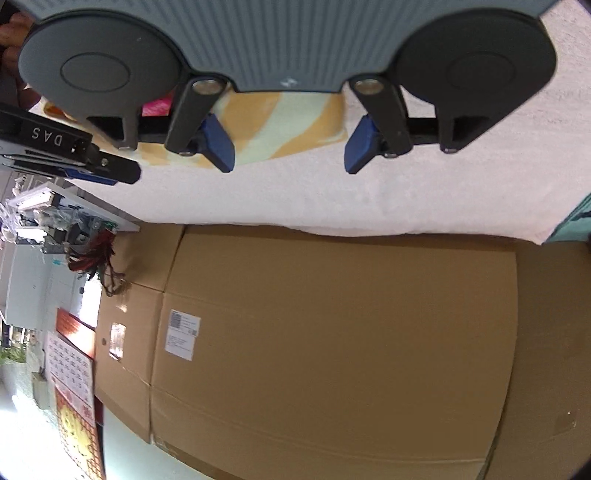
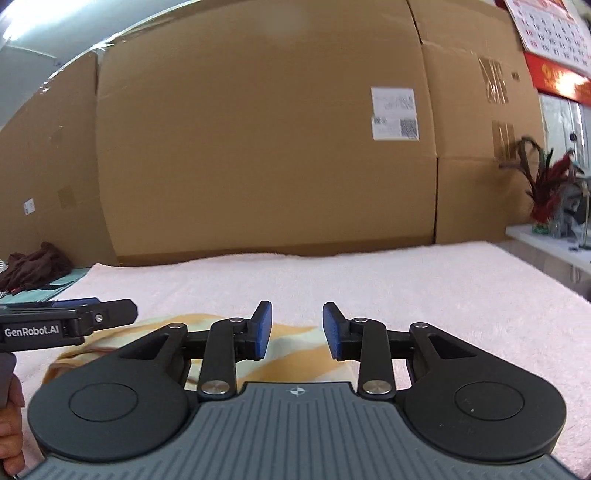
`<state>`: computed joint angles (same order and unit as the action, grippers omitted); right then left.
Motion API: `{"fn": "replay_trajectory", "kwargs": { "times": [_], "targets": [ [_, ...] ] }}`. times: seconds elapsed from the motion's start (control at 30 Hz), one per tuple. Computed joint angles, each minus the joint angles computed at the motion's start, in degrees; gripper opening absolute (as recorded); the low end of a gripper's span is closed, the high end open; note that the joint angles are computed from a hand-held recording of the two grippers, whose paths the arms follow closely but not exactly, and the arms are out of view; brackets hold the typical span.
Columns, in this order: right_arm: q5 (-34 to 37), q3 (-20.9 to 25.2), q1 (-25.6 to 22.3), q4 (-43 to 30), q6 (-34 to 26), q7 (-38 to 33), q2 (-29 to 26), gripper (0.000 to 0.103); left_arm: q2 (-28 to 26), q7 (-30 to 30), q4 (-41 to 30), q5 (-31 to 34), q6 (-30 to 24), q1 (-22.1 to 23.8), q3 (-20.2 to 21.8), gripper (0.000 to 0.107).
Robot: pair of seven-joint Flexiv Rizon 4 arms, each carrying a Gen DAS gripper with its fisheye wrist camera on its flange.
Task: Fold clothes
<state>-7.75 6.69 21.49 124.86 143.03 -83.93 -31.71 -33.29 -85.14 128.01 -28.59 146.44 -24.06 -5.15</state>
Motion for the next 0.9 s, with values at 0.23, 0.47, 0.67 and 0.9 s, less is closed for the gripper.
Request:
{"fn": "replay_trajectory", "kwargs": {
  "times": [0.23,0.47,0.67,0.9],
  "targets": [
    [-2.7,-0.8,-0.4,1.0,-2.8,-2.4,0.2,0.036,-0.1,-1.5,1.6,3.8,1.8,1.4,-0.2,0.071],
    [-6.3,2.4,-2.6,-2.7,-6.3,4.4,1.4,0.036,-0.7,3.0,-0.1,0.7,1.1,-1.0,0.0,0.073],
    [-6.1,0.8,-1.1,-3.1,-8.5,2.3,-1.2,0.035,-2.1,-1.5,1.8,7.1,4.8,2.7,-0.4,0.081],
    [-2.9,1.0,-2.8,1.1,-3.2,3.0,0.6,0.041,-2.2,-1.3,2.3,7.3,5.5,2.2,0.1,0.082]
  ]
}}
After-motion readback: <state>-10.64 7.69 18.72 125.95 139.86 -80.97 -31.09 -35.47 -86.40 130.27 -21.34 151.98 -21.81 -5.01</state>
